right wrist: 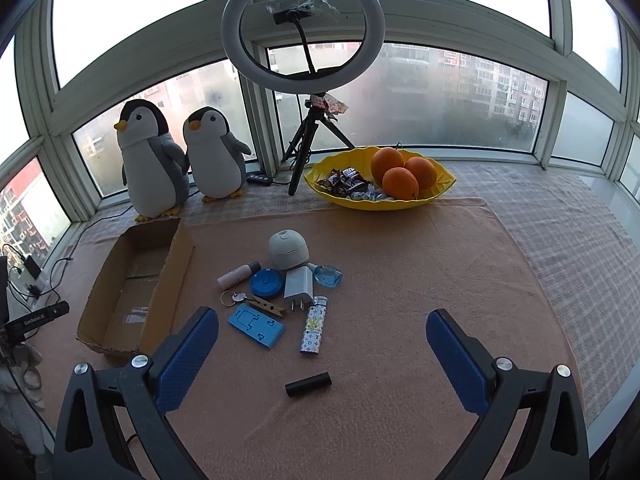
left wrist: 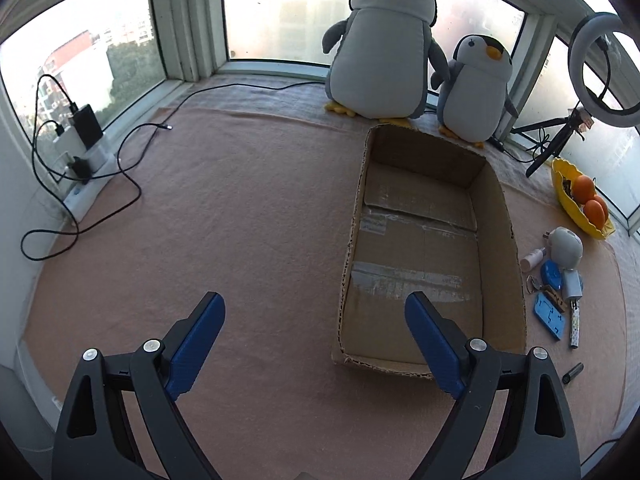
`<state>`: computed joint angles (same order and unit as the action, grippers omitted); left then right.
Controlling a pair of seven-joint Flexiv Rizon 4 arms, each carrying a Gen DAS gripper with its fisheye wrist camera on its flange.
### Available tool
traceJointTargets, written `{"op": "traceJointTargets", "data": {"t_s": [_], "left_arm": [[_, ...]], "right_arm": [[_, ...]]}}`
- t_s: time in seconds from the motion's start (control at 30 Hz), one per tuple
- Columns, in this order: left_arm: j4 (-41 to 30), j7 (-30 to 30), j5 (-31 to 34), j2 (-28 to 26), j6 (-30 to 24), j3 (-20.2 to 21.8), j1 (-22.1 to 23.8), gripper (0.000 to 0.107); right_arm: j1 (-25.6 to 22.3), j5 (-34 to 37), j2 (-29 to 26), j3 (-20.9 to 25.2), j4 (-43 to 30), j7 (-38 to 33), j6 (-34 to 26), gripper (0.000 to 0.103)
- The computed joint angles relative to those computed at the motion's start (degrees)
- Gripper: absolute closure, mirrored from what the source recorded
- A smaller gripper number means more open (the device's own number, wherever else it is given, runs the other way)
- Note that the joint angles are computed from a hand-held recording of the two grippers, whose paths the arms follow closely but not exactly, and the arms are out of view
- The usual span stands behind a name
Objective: Organize rigid objects
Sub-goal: 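Move the right tool to the black cylinder and close on it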
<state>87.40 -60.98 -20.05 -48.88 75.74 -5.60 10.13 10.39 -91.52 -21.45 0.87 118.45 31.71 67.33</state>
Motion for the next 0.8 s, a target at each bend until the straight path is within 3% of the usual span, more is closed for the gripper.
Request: {"op": "traceJointTargets", "data": {"t_s": [0.3,0.37,0.53,0.8], "left_arm": [[-5.4,-5.3,3.3,-4.3,-5.5,5.5,-3.4,0.022],[-6.1,-6.2,4.3,-4.8,-6.3,6.3,-3.9,0.029],[-8.1,-7.1,6.0,-6.4,-6.9,6.7,-4.1,0.032],[-9.9,-6.2,8.0,-7.0,-9.4,6.5,-4.2,0.051]], "right_arm": [[-1.2,-2.5,-1.0,0.0,0.9,2.5,1.2,0.0],[-1.6,-3.0,-1.5,0.1,1.0,3.0,1.9,0.001],[-2.7,-2.8,-4.1,0.3,0.4,4.0,5.6,0.003],[-4.0,-0.7,-7.3,-0.2,-0.4,8.6,12.7,0.013]]}}
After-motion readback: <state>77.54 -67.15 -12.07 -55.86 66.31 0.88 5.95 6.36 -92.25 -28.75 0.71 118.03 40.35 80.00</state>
